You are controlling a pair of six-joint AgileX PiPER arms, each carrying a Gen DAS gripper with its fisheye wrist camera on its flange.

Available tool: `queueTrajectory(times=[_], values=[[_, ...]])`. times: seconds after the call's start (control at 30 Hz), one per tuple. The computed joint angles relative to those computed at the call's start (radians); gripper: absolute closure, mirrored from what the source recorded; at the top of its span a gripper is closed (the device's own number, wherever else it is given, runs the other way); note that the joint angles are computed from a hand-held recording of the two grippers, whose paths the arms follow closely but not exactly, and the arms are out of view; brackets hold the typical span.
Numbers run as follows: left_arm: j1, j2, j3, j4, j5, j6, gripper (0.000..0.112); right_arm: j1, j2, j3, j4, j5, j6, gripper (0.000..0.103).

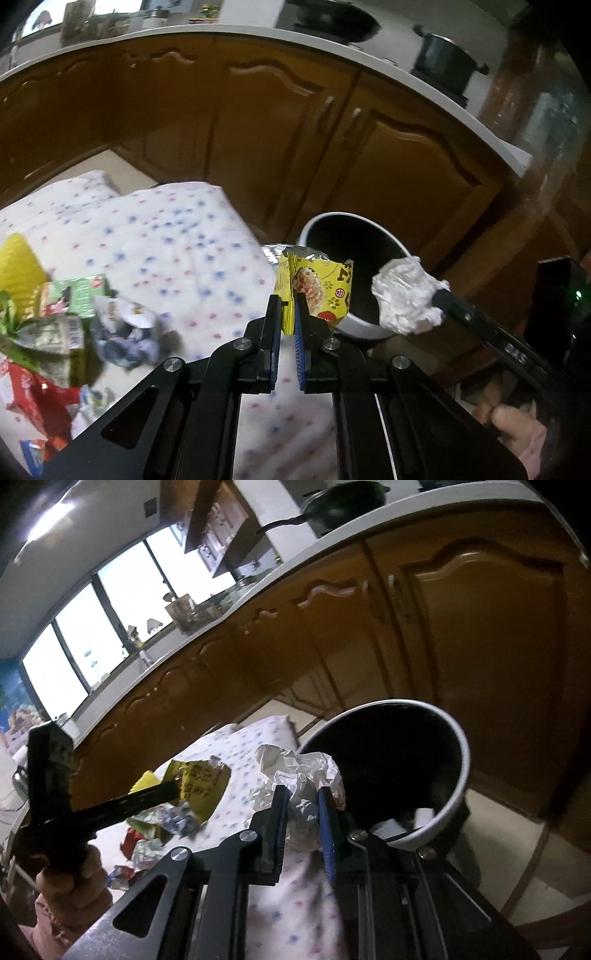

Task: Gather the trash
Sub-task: 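Move both tools over the bin and release the wrapper and paper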

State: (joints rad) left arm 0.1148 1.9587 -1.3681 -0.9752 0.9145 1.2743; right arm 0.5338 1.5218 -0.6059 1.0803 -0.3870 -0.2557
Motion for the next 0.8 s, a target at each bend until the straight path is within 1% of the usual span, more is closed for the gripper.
queueTrajectory(times=[0.17, 0.23, 0.33, 0.43, 0.7, 0.73, 0.8], values=[[-0.059, -0.012, 0.020, 0.002, -0.025, -0.010, 0.106, -0.060, -0.027, 0.027, -0.003, 0.008, -0.013, 0.087], [-0.084, -0.006, 0.013, -0.001, -0.028, -0.016, 0.106, -0.087, -0.033, 0.030, -0.008, 0.016, -0.019, 0.087], [-0.123, 0.005, -0.008, 0.014, -0.053, -0.041, 0.106, -0.120, -0.033, 0.032, -0.025, 0.028, -0.017, 0.087], [-0.159, 0.018, -0.033, 0.030, -0.073, -0.072, 0.106, -0.160, -0.009, 0.009, -0.050, 0.051, -0.024, 0.087], [-0.239, 0.099, -0.132, 0.092, -0.101, -0.173, 0.106, -0.221, 0.063, -0.054, -0.008, 0.103, -0.096, 0.086], [-0.247, 0.104, -0.137, 0.099, -0.107, -0.182, 0.106, -0.235, 0.071, -0.058, -0.029, 0.112, -0.083, 0.086], [-0.268, 0.124, -0.158, 0.124, -0.116, -0.211, 0.106, -0.245, 0.086, -0.070, -0.018, 0.125, -0.101, 0.086]])
